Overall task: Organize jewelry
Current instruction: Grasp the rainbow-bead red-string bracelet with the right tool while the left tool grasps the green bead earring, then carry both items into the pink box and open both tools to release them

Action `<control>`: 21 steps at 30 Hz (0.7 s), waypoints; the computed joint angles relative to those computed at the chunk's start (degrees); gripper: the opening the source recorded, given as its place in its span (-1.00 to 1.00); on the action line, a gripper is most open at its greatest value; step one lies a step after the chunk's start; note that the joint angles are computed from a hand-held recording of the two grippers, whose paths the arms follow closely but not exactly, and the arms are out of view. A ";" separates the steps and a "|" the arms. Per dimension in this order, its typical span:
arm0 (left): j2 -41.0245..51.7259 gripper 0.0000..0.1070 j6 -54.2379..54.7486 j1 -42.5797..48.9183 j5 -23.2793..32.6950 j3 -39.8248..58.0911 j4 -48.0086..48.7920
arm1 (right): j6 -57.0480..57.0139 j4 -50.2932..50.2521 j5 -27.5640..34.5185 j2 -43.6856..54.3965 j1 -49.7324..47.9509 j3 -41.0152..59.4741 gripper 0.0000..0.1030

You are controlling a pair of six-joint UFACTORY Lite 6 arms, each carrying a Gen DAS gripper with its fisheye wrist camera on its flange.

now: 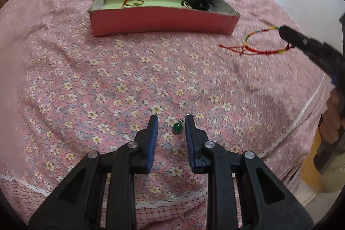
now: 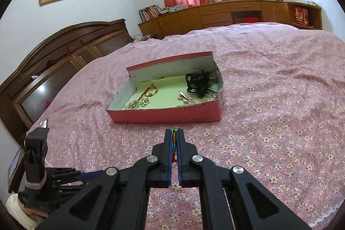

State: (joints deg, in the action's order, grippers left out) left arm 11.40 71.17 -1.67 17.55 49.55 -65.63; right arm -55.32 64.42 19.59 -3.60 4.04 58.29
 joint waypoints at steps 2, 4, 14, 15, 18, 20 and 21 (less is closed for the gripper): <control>0.41 -0.68 0.96 -0.98 -0.51 -0.14 -0.61 | -0.52 0.61 0.27 0.22 -0.38 -0.06 -0.91; 1.33 -0.68 1.85 -2.10 -1.15 0.04 -1.43 | -1.26 1.51 0.47 0.29 -0.63 -0.39 -0.91; 2.46 -0.99 15.52 -2.89 -1.45 -1.25 -15.01 | -2.78 3.64 0.87 1.08 -0.82 -0.59 -0.91; 1.31 -0.99 18.52 -2.37 -0.96 -2.33 -17.62 | -2.61 3.48 0.63 1.27 -0.63 -0.55 -0.91; -1.18 -0.99 22.50 -0.98 0.86 -3.99 -20.82 | -2.14 3.05 0.79 1.15 -0.75 -0.41 -0.91; -2.72 -0.99 24.57 -0.45 1.39 -4.82 -23.03 | -2.33 3.25 0.77 1.27 -0.75 -0.27 -0.91; -3.75 -0.99 25.29 0.07 1.68 -5.12 -24.02 | -2.89 3.85 0.72 1.31 -0.70 -0.29 -0.91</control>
